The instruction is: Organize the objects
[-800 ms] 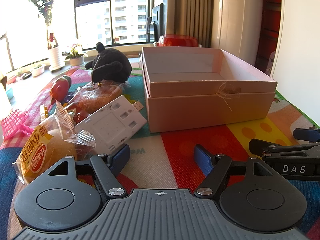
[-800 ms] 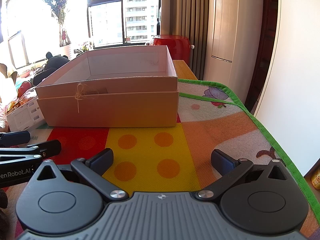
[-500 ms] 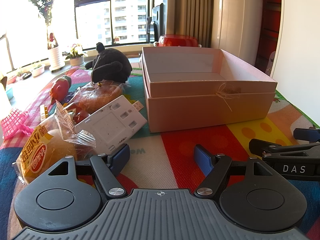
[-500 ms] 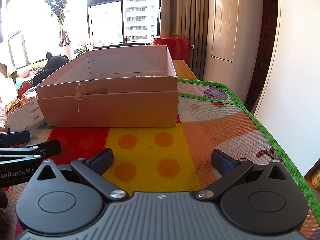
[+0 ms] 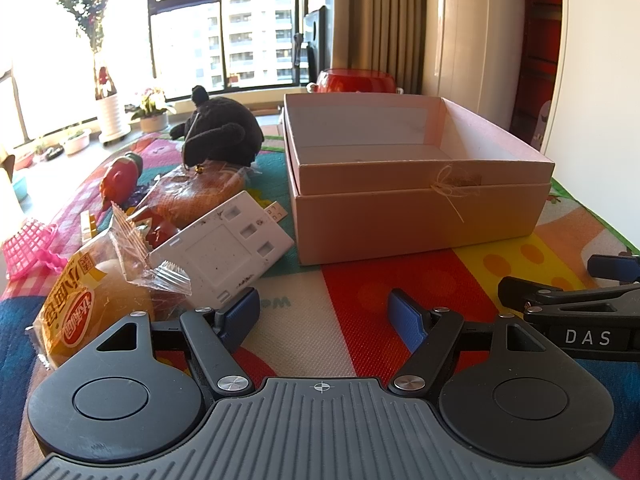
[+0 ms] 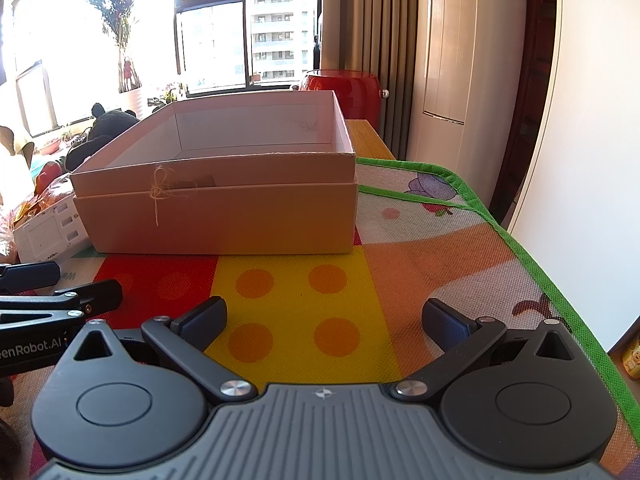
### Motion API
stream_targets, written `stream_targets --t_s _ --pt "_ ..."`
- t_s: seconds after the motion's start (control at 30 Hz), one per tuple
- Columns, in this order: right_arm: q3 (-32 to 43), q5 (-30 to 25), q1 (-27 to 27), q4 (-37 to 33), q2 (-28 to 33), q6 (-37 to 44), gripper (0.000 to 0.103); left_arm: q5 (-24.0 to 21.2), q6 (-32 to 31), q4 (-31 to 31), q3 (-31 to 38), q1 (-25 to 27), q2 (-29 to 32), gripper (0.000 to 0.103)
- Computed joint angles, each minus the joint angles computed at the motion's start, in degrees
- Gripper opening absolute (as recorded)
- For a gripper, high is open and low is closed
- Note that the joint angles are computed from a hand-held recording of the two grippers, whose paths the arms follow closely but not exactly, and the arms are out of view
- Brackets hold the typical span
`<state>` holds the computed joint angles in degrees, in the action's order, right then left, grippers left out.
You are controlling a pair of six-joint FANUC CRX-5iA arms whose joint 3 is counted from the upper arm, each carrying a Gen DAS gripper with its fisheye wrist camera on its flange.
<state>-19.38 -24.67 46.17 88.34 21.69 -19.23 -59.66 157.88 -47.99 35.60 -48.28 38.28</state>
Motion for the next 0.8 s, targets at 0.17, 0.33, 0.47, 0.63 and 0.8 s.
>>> stream_targets --t_s 0.17,0.33,0.47,0.63,0.8 --pt "0.04 0.01 0.02 -0.01 0.03 -0.03 0.103 -0.01 -0.04 0.00 -0.04 0.02 -0.02 0.078" --pt "0.19 -0.03 -0.05 0.19 0.29 -0.11 0.103 -0.03 -0.05 -0.01 -0.03 0.02 -0.02 0.078" --pt "-0.33 -0.10 0.23 -0.04 -0.29 -0.19 0.103 -0.03 -0.05 -0.01 -0.03 0.02 -0.02 0.078" --pt "-0.45 0.20 0.05 0.42 -0.37 -0.72 0.103 0.65 1.56 -0.63 -1.00 -0.32 -0.75 0.074" --pt "-1.08 1.63 -0.98 2.87 -0.81 -3.31 0.103 5.78 3.54 -3.27 -8.04 -2.05 -6.02 0.075"
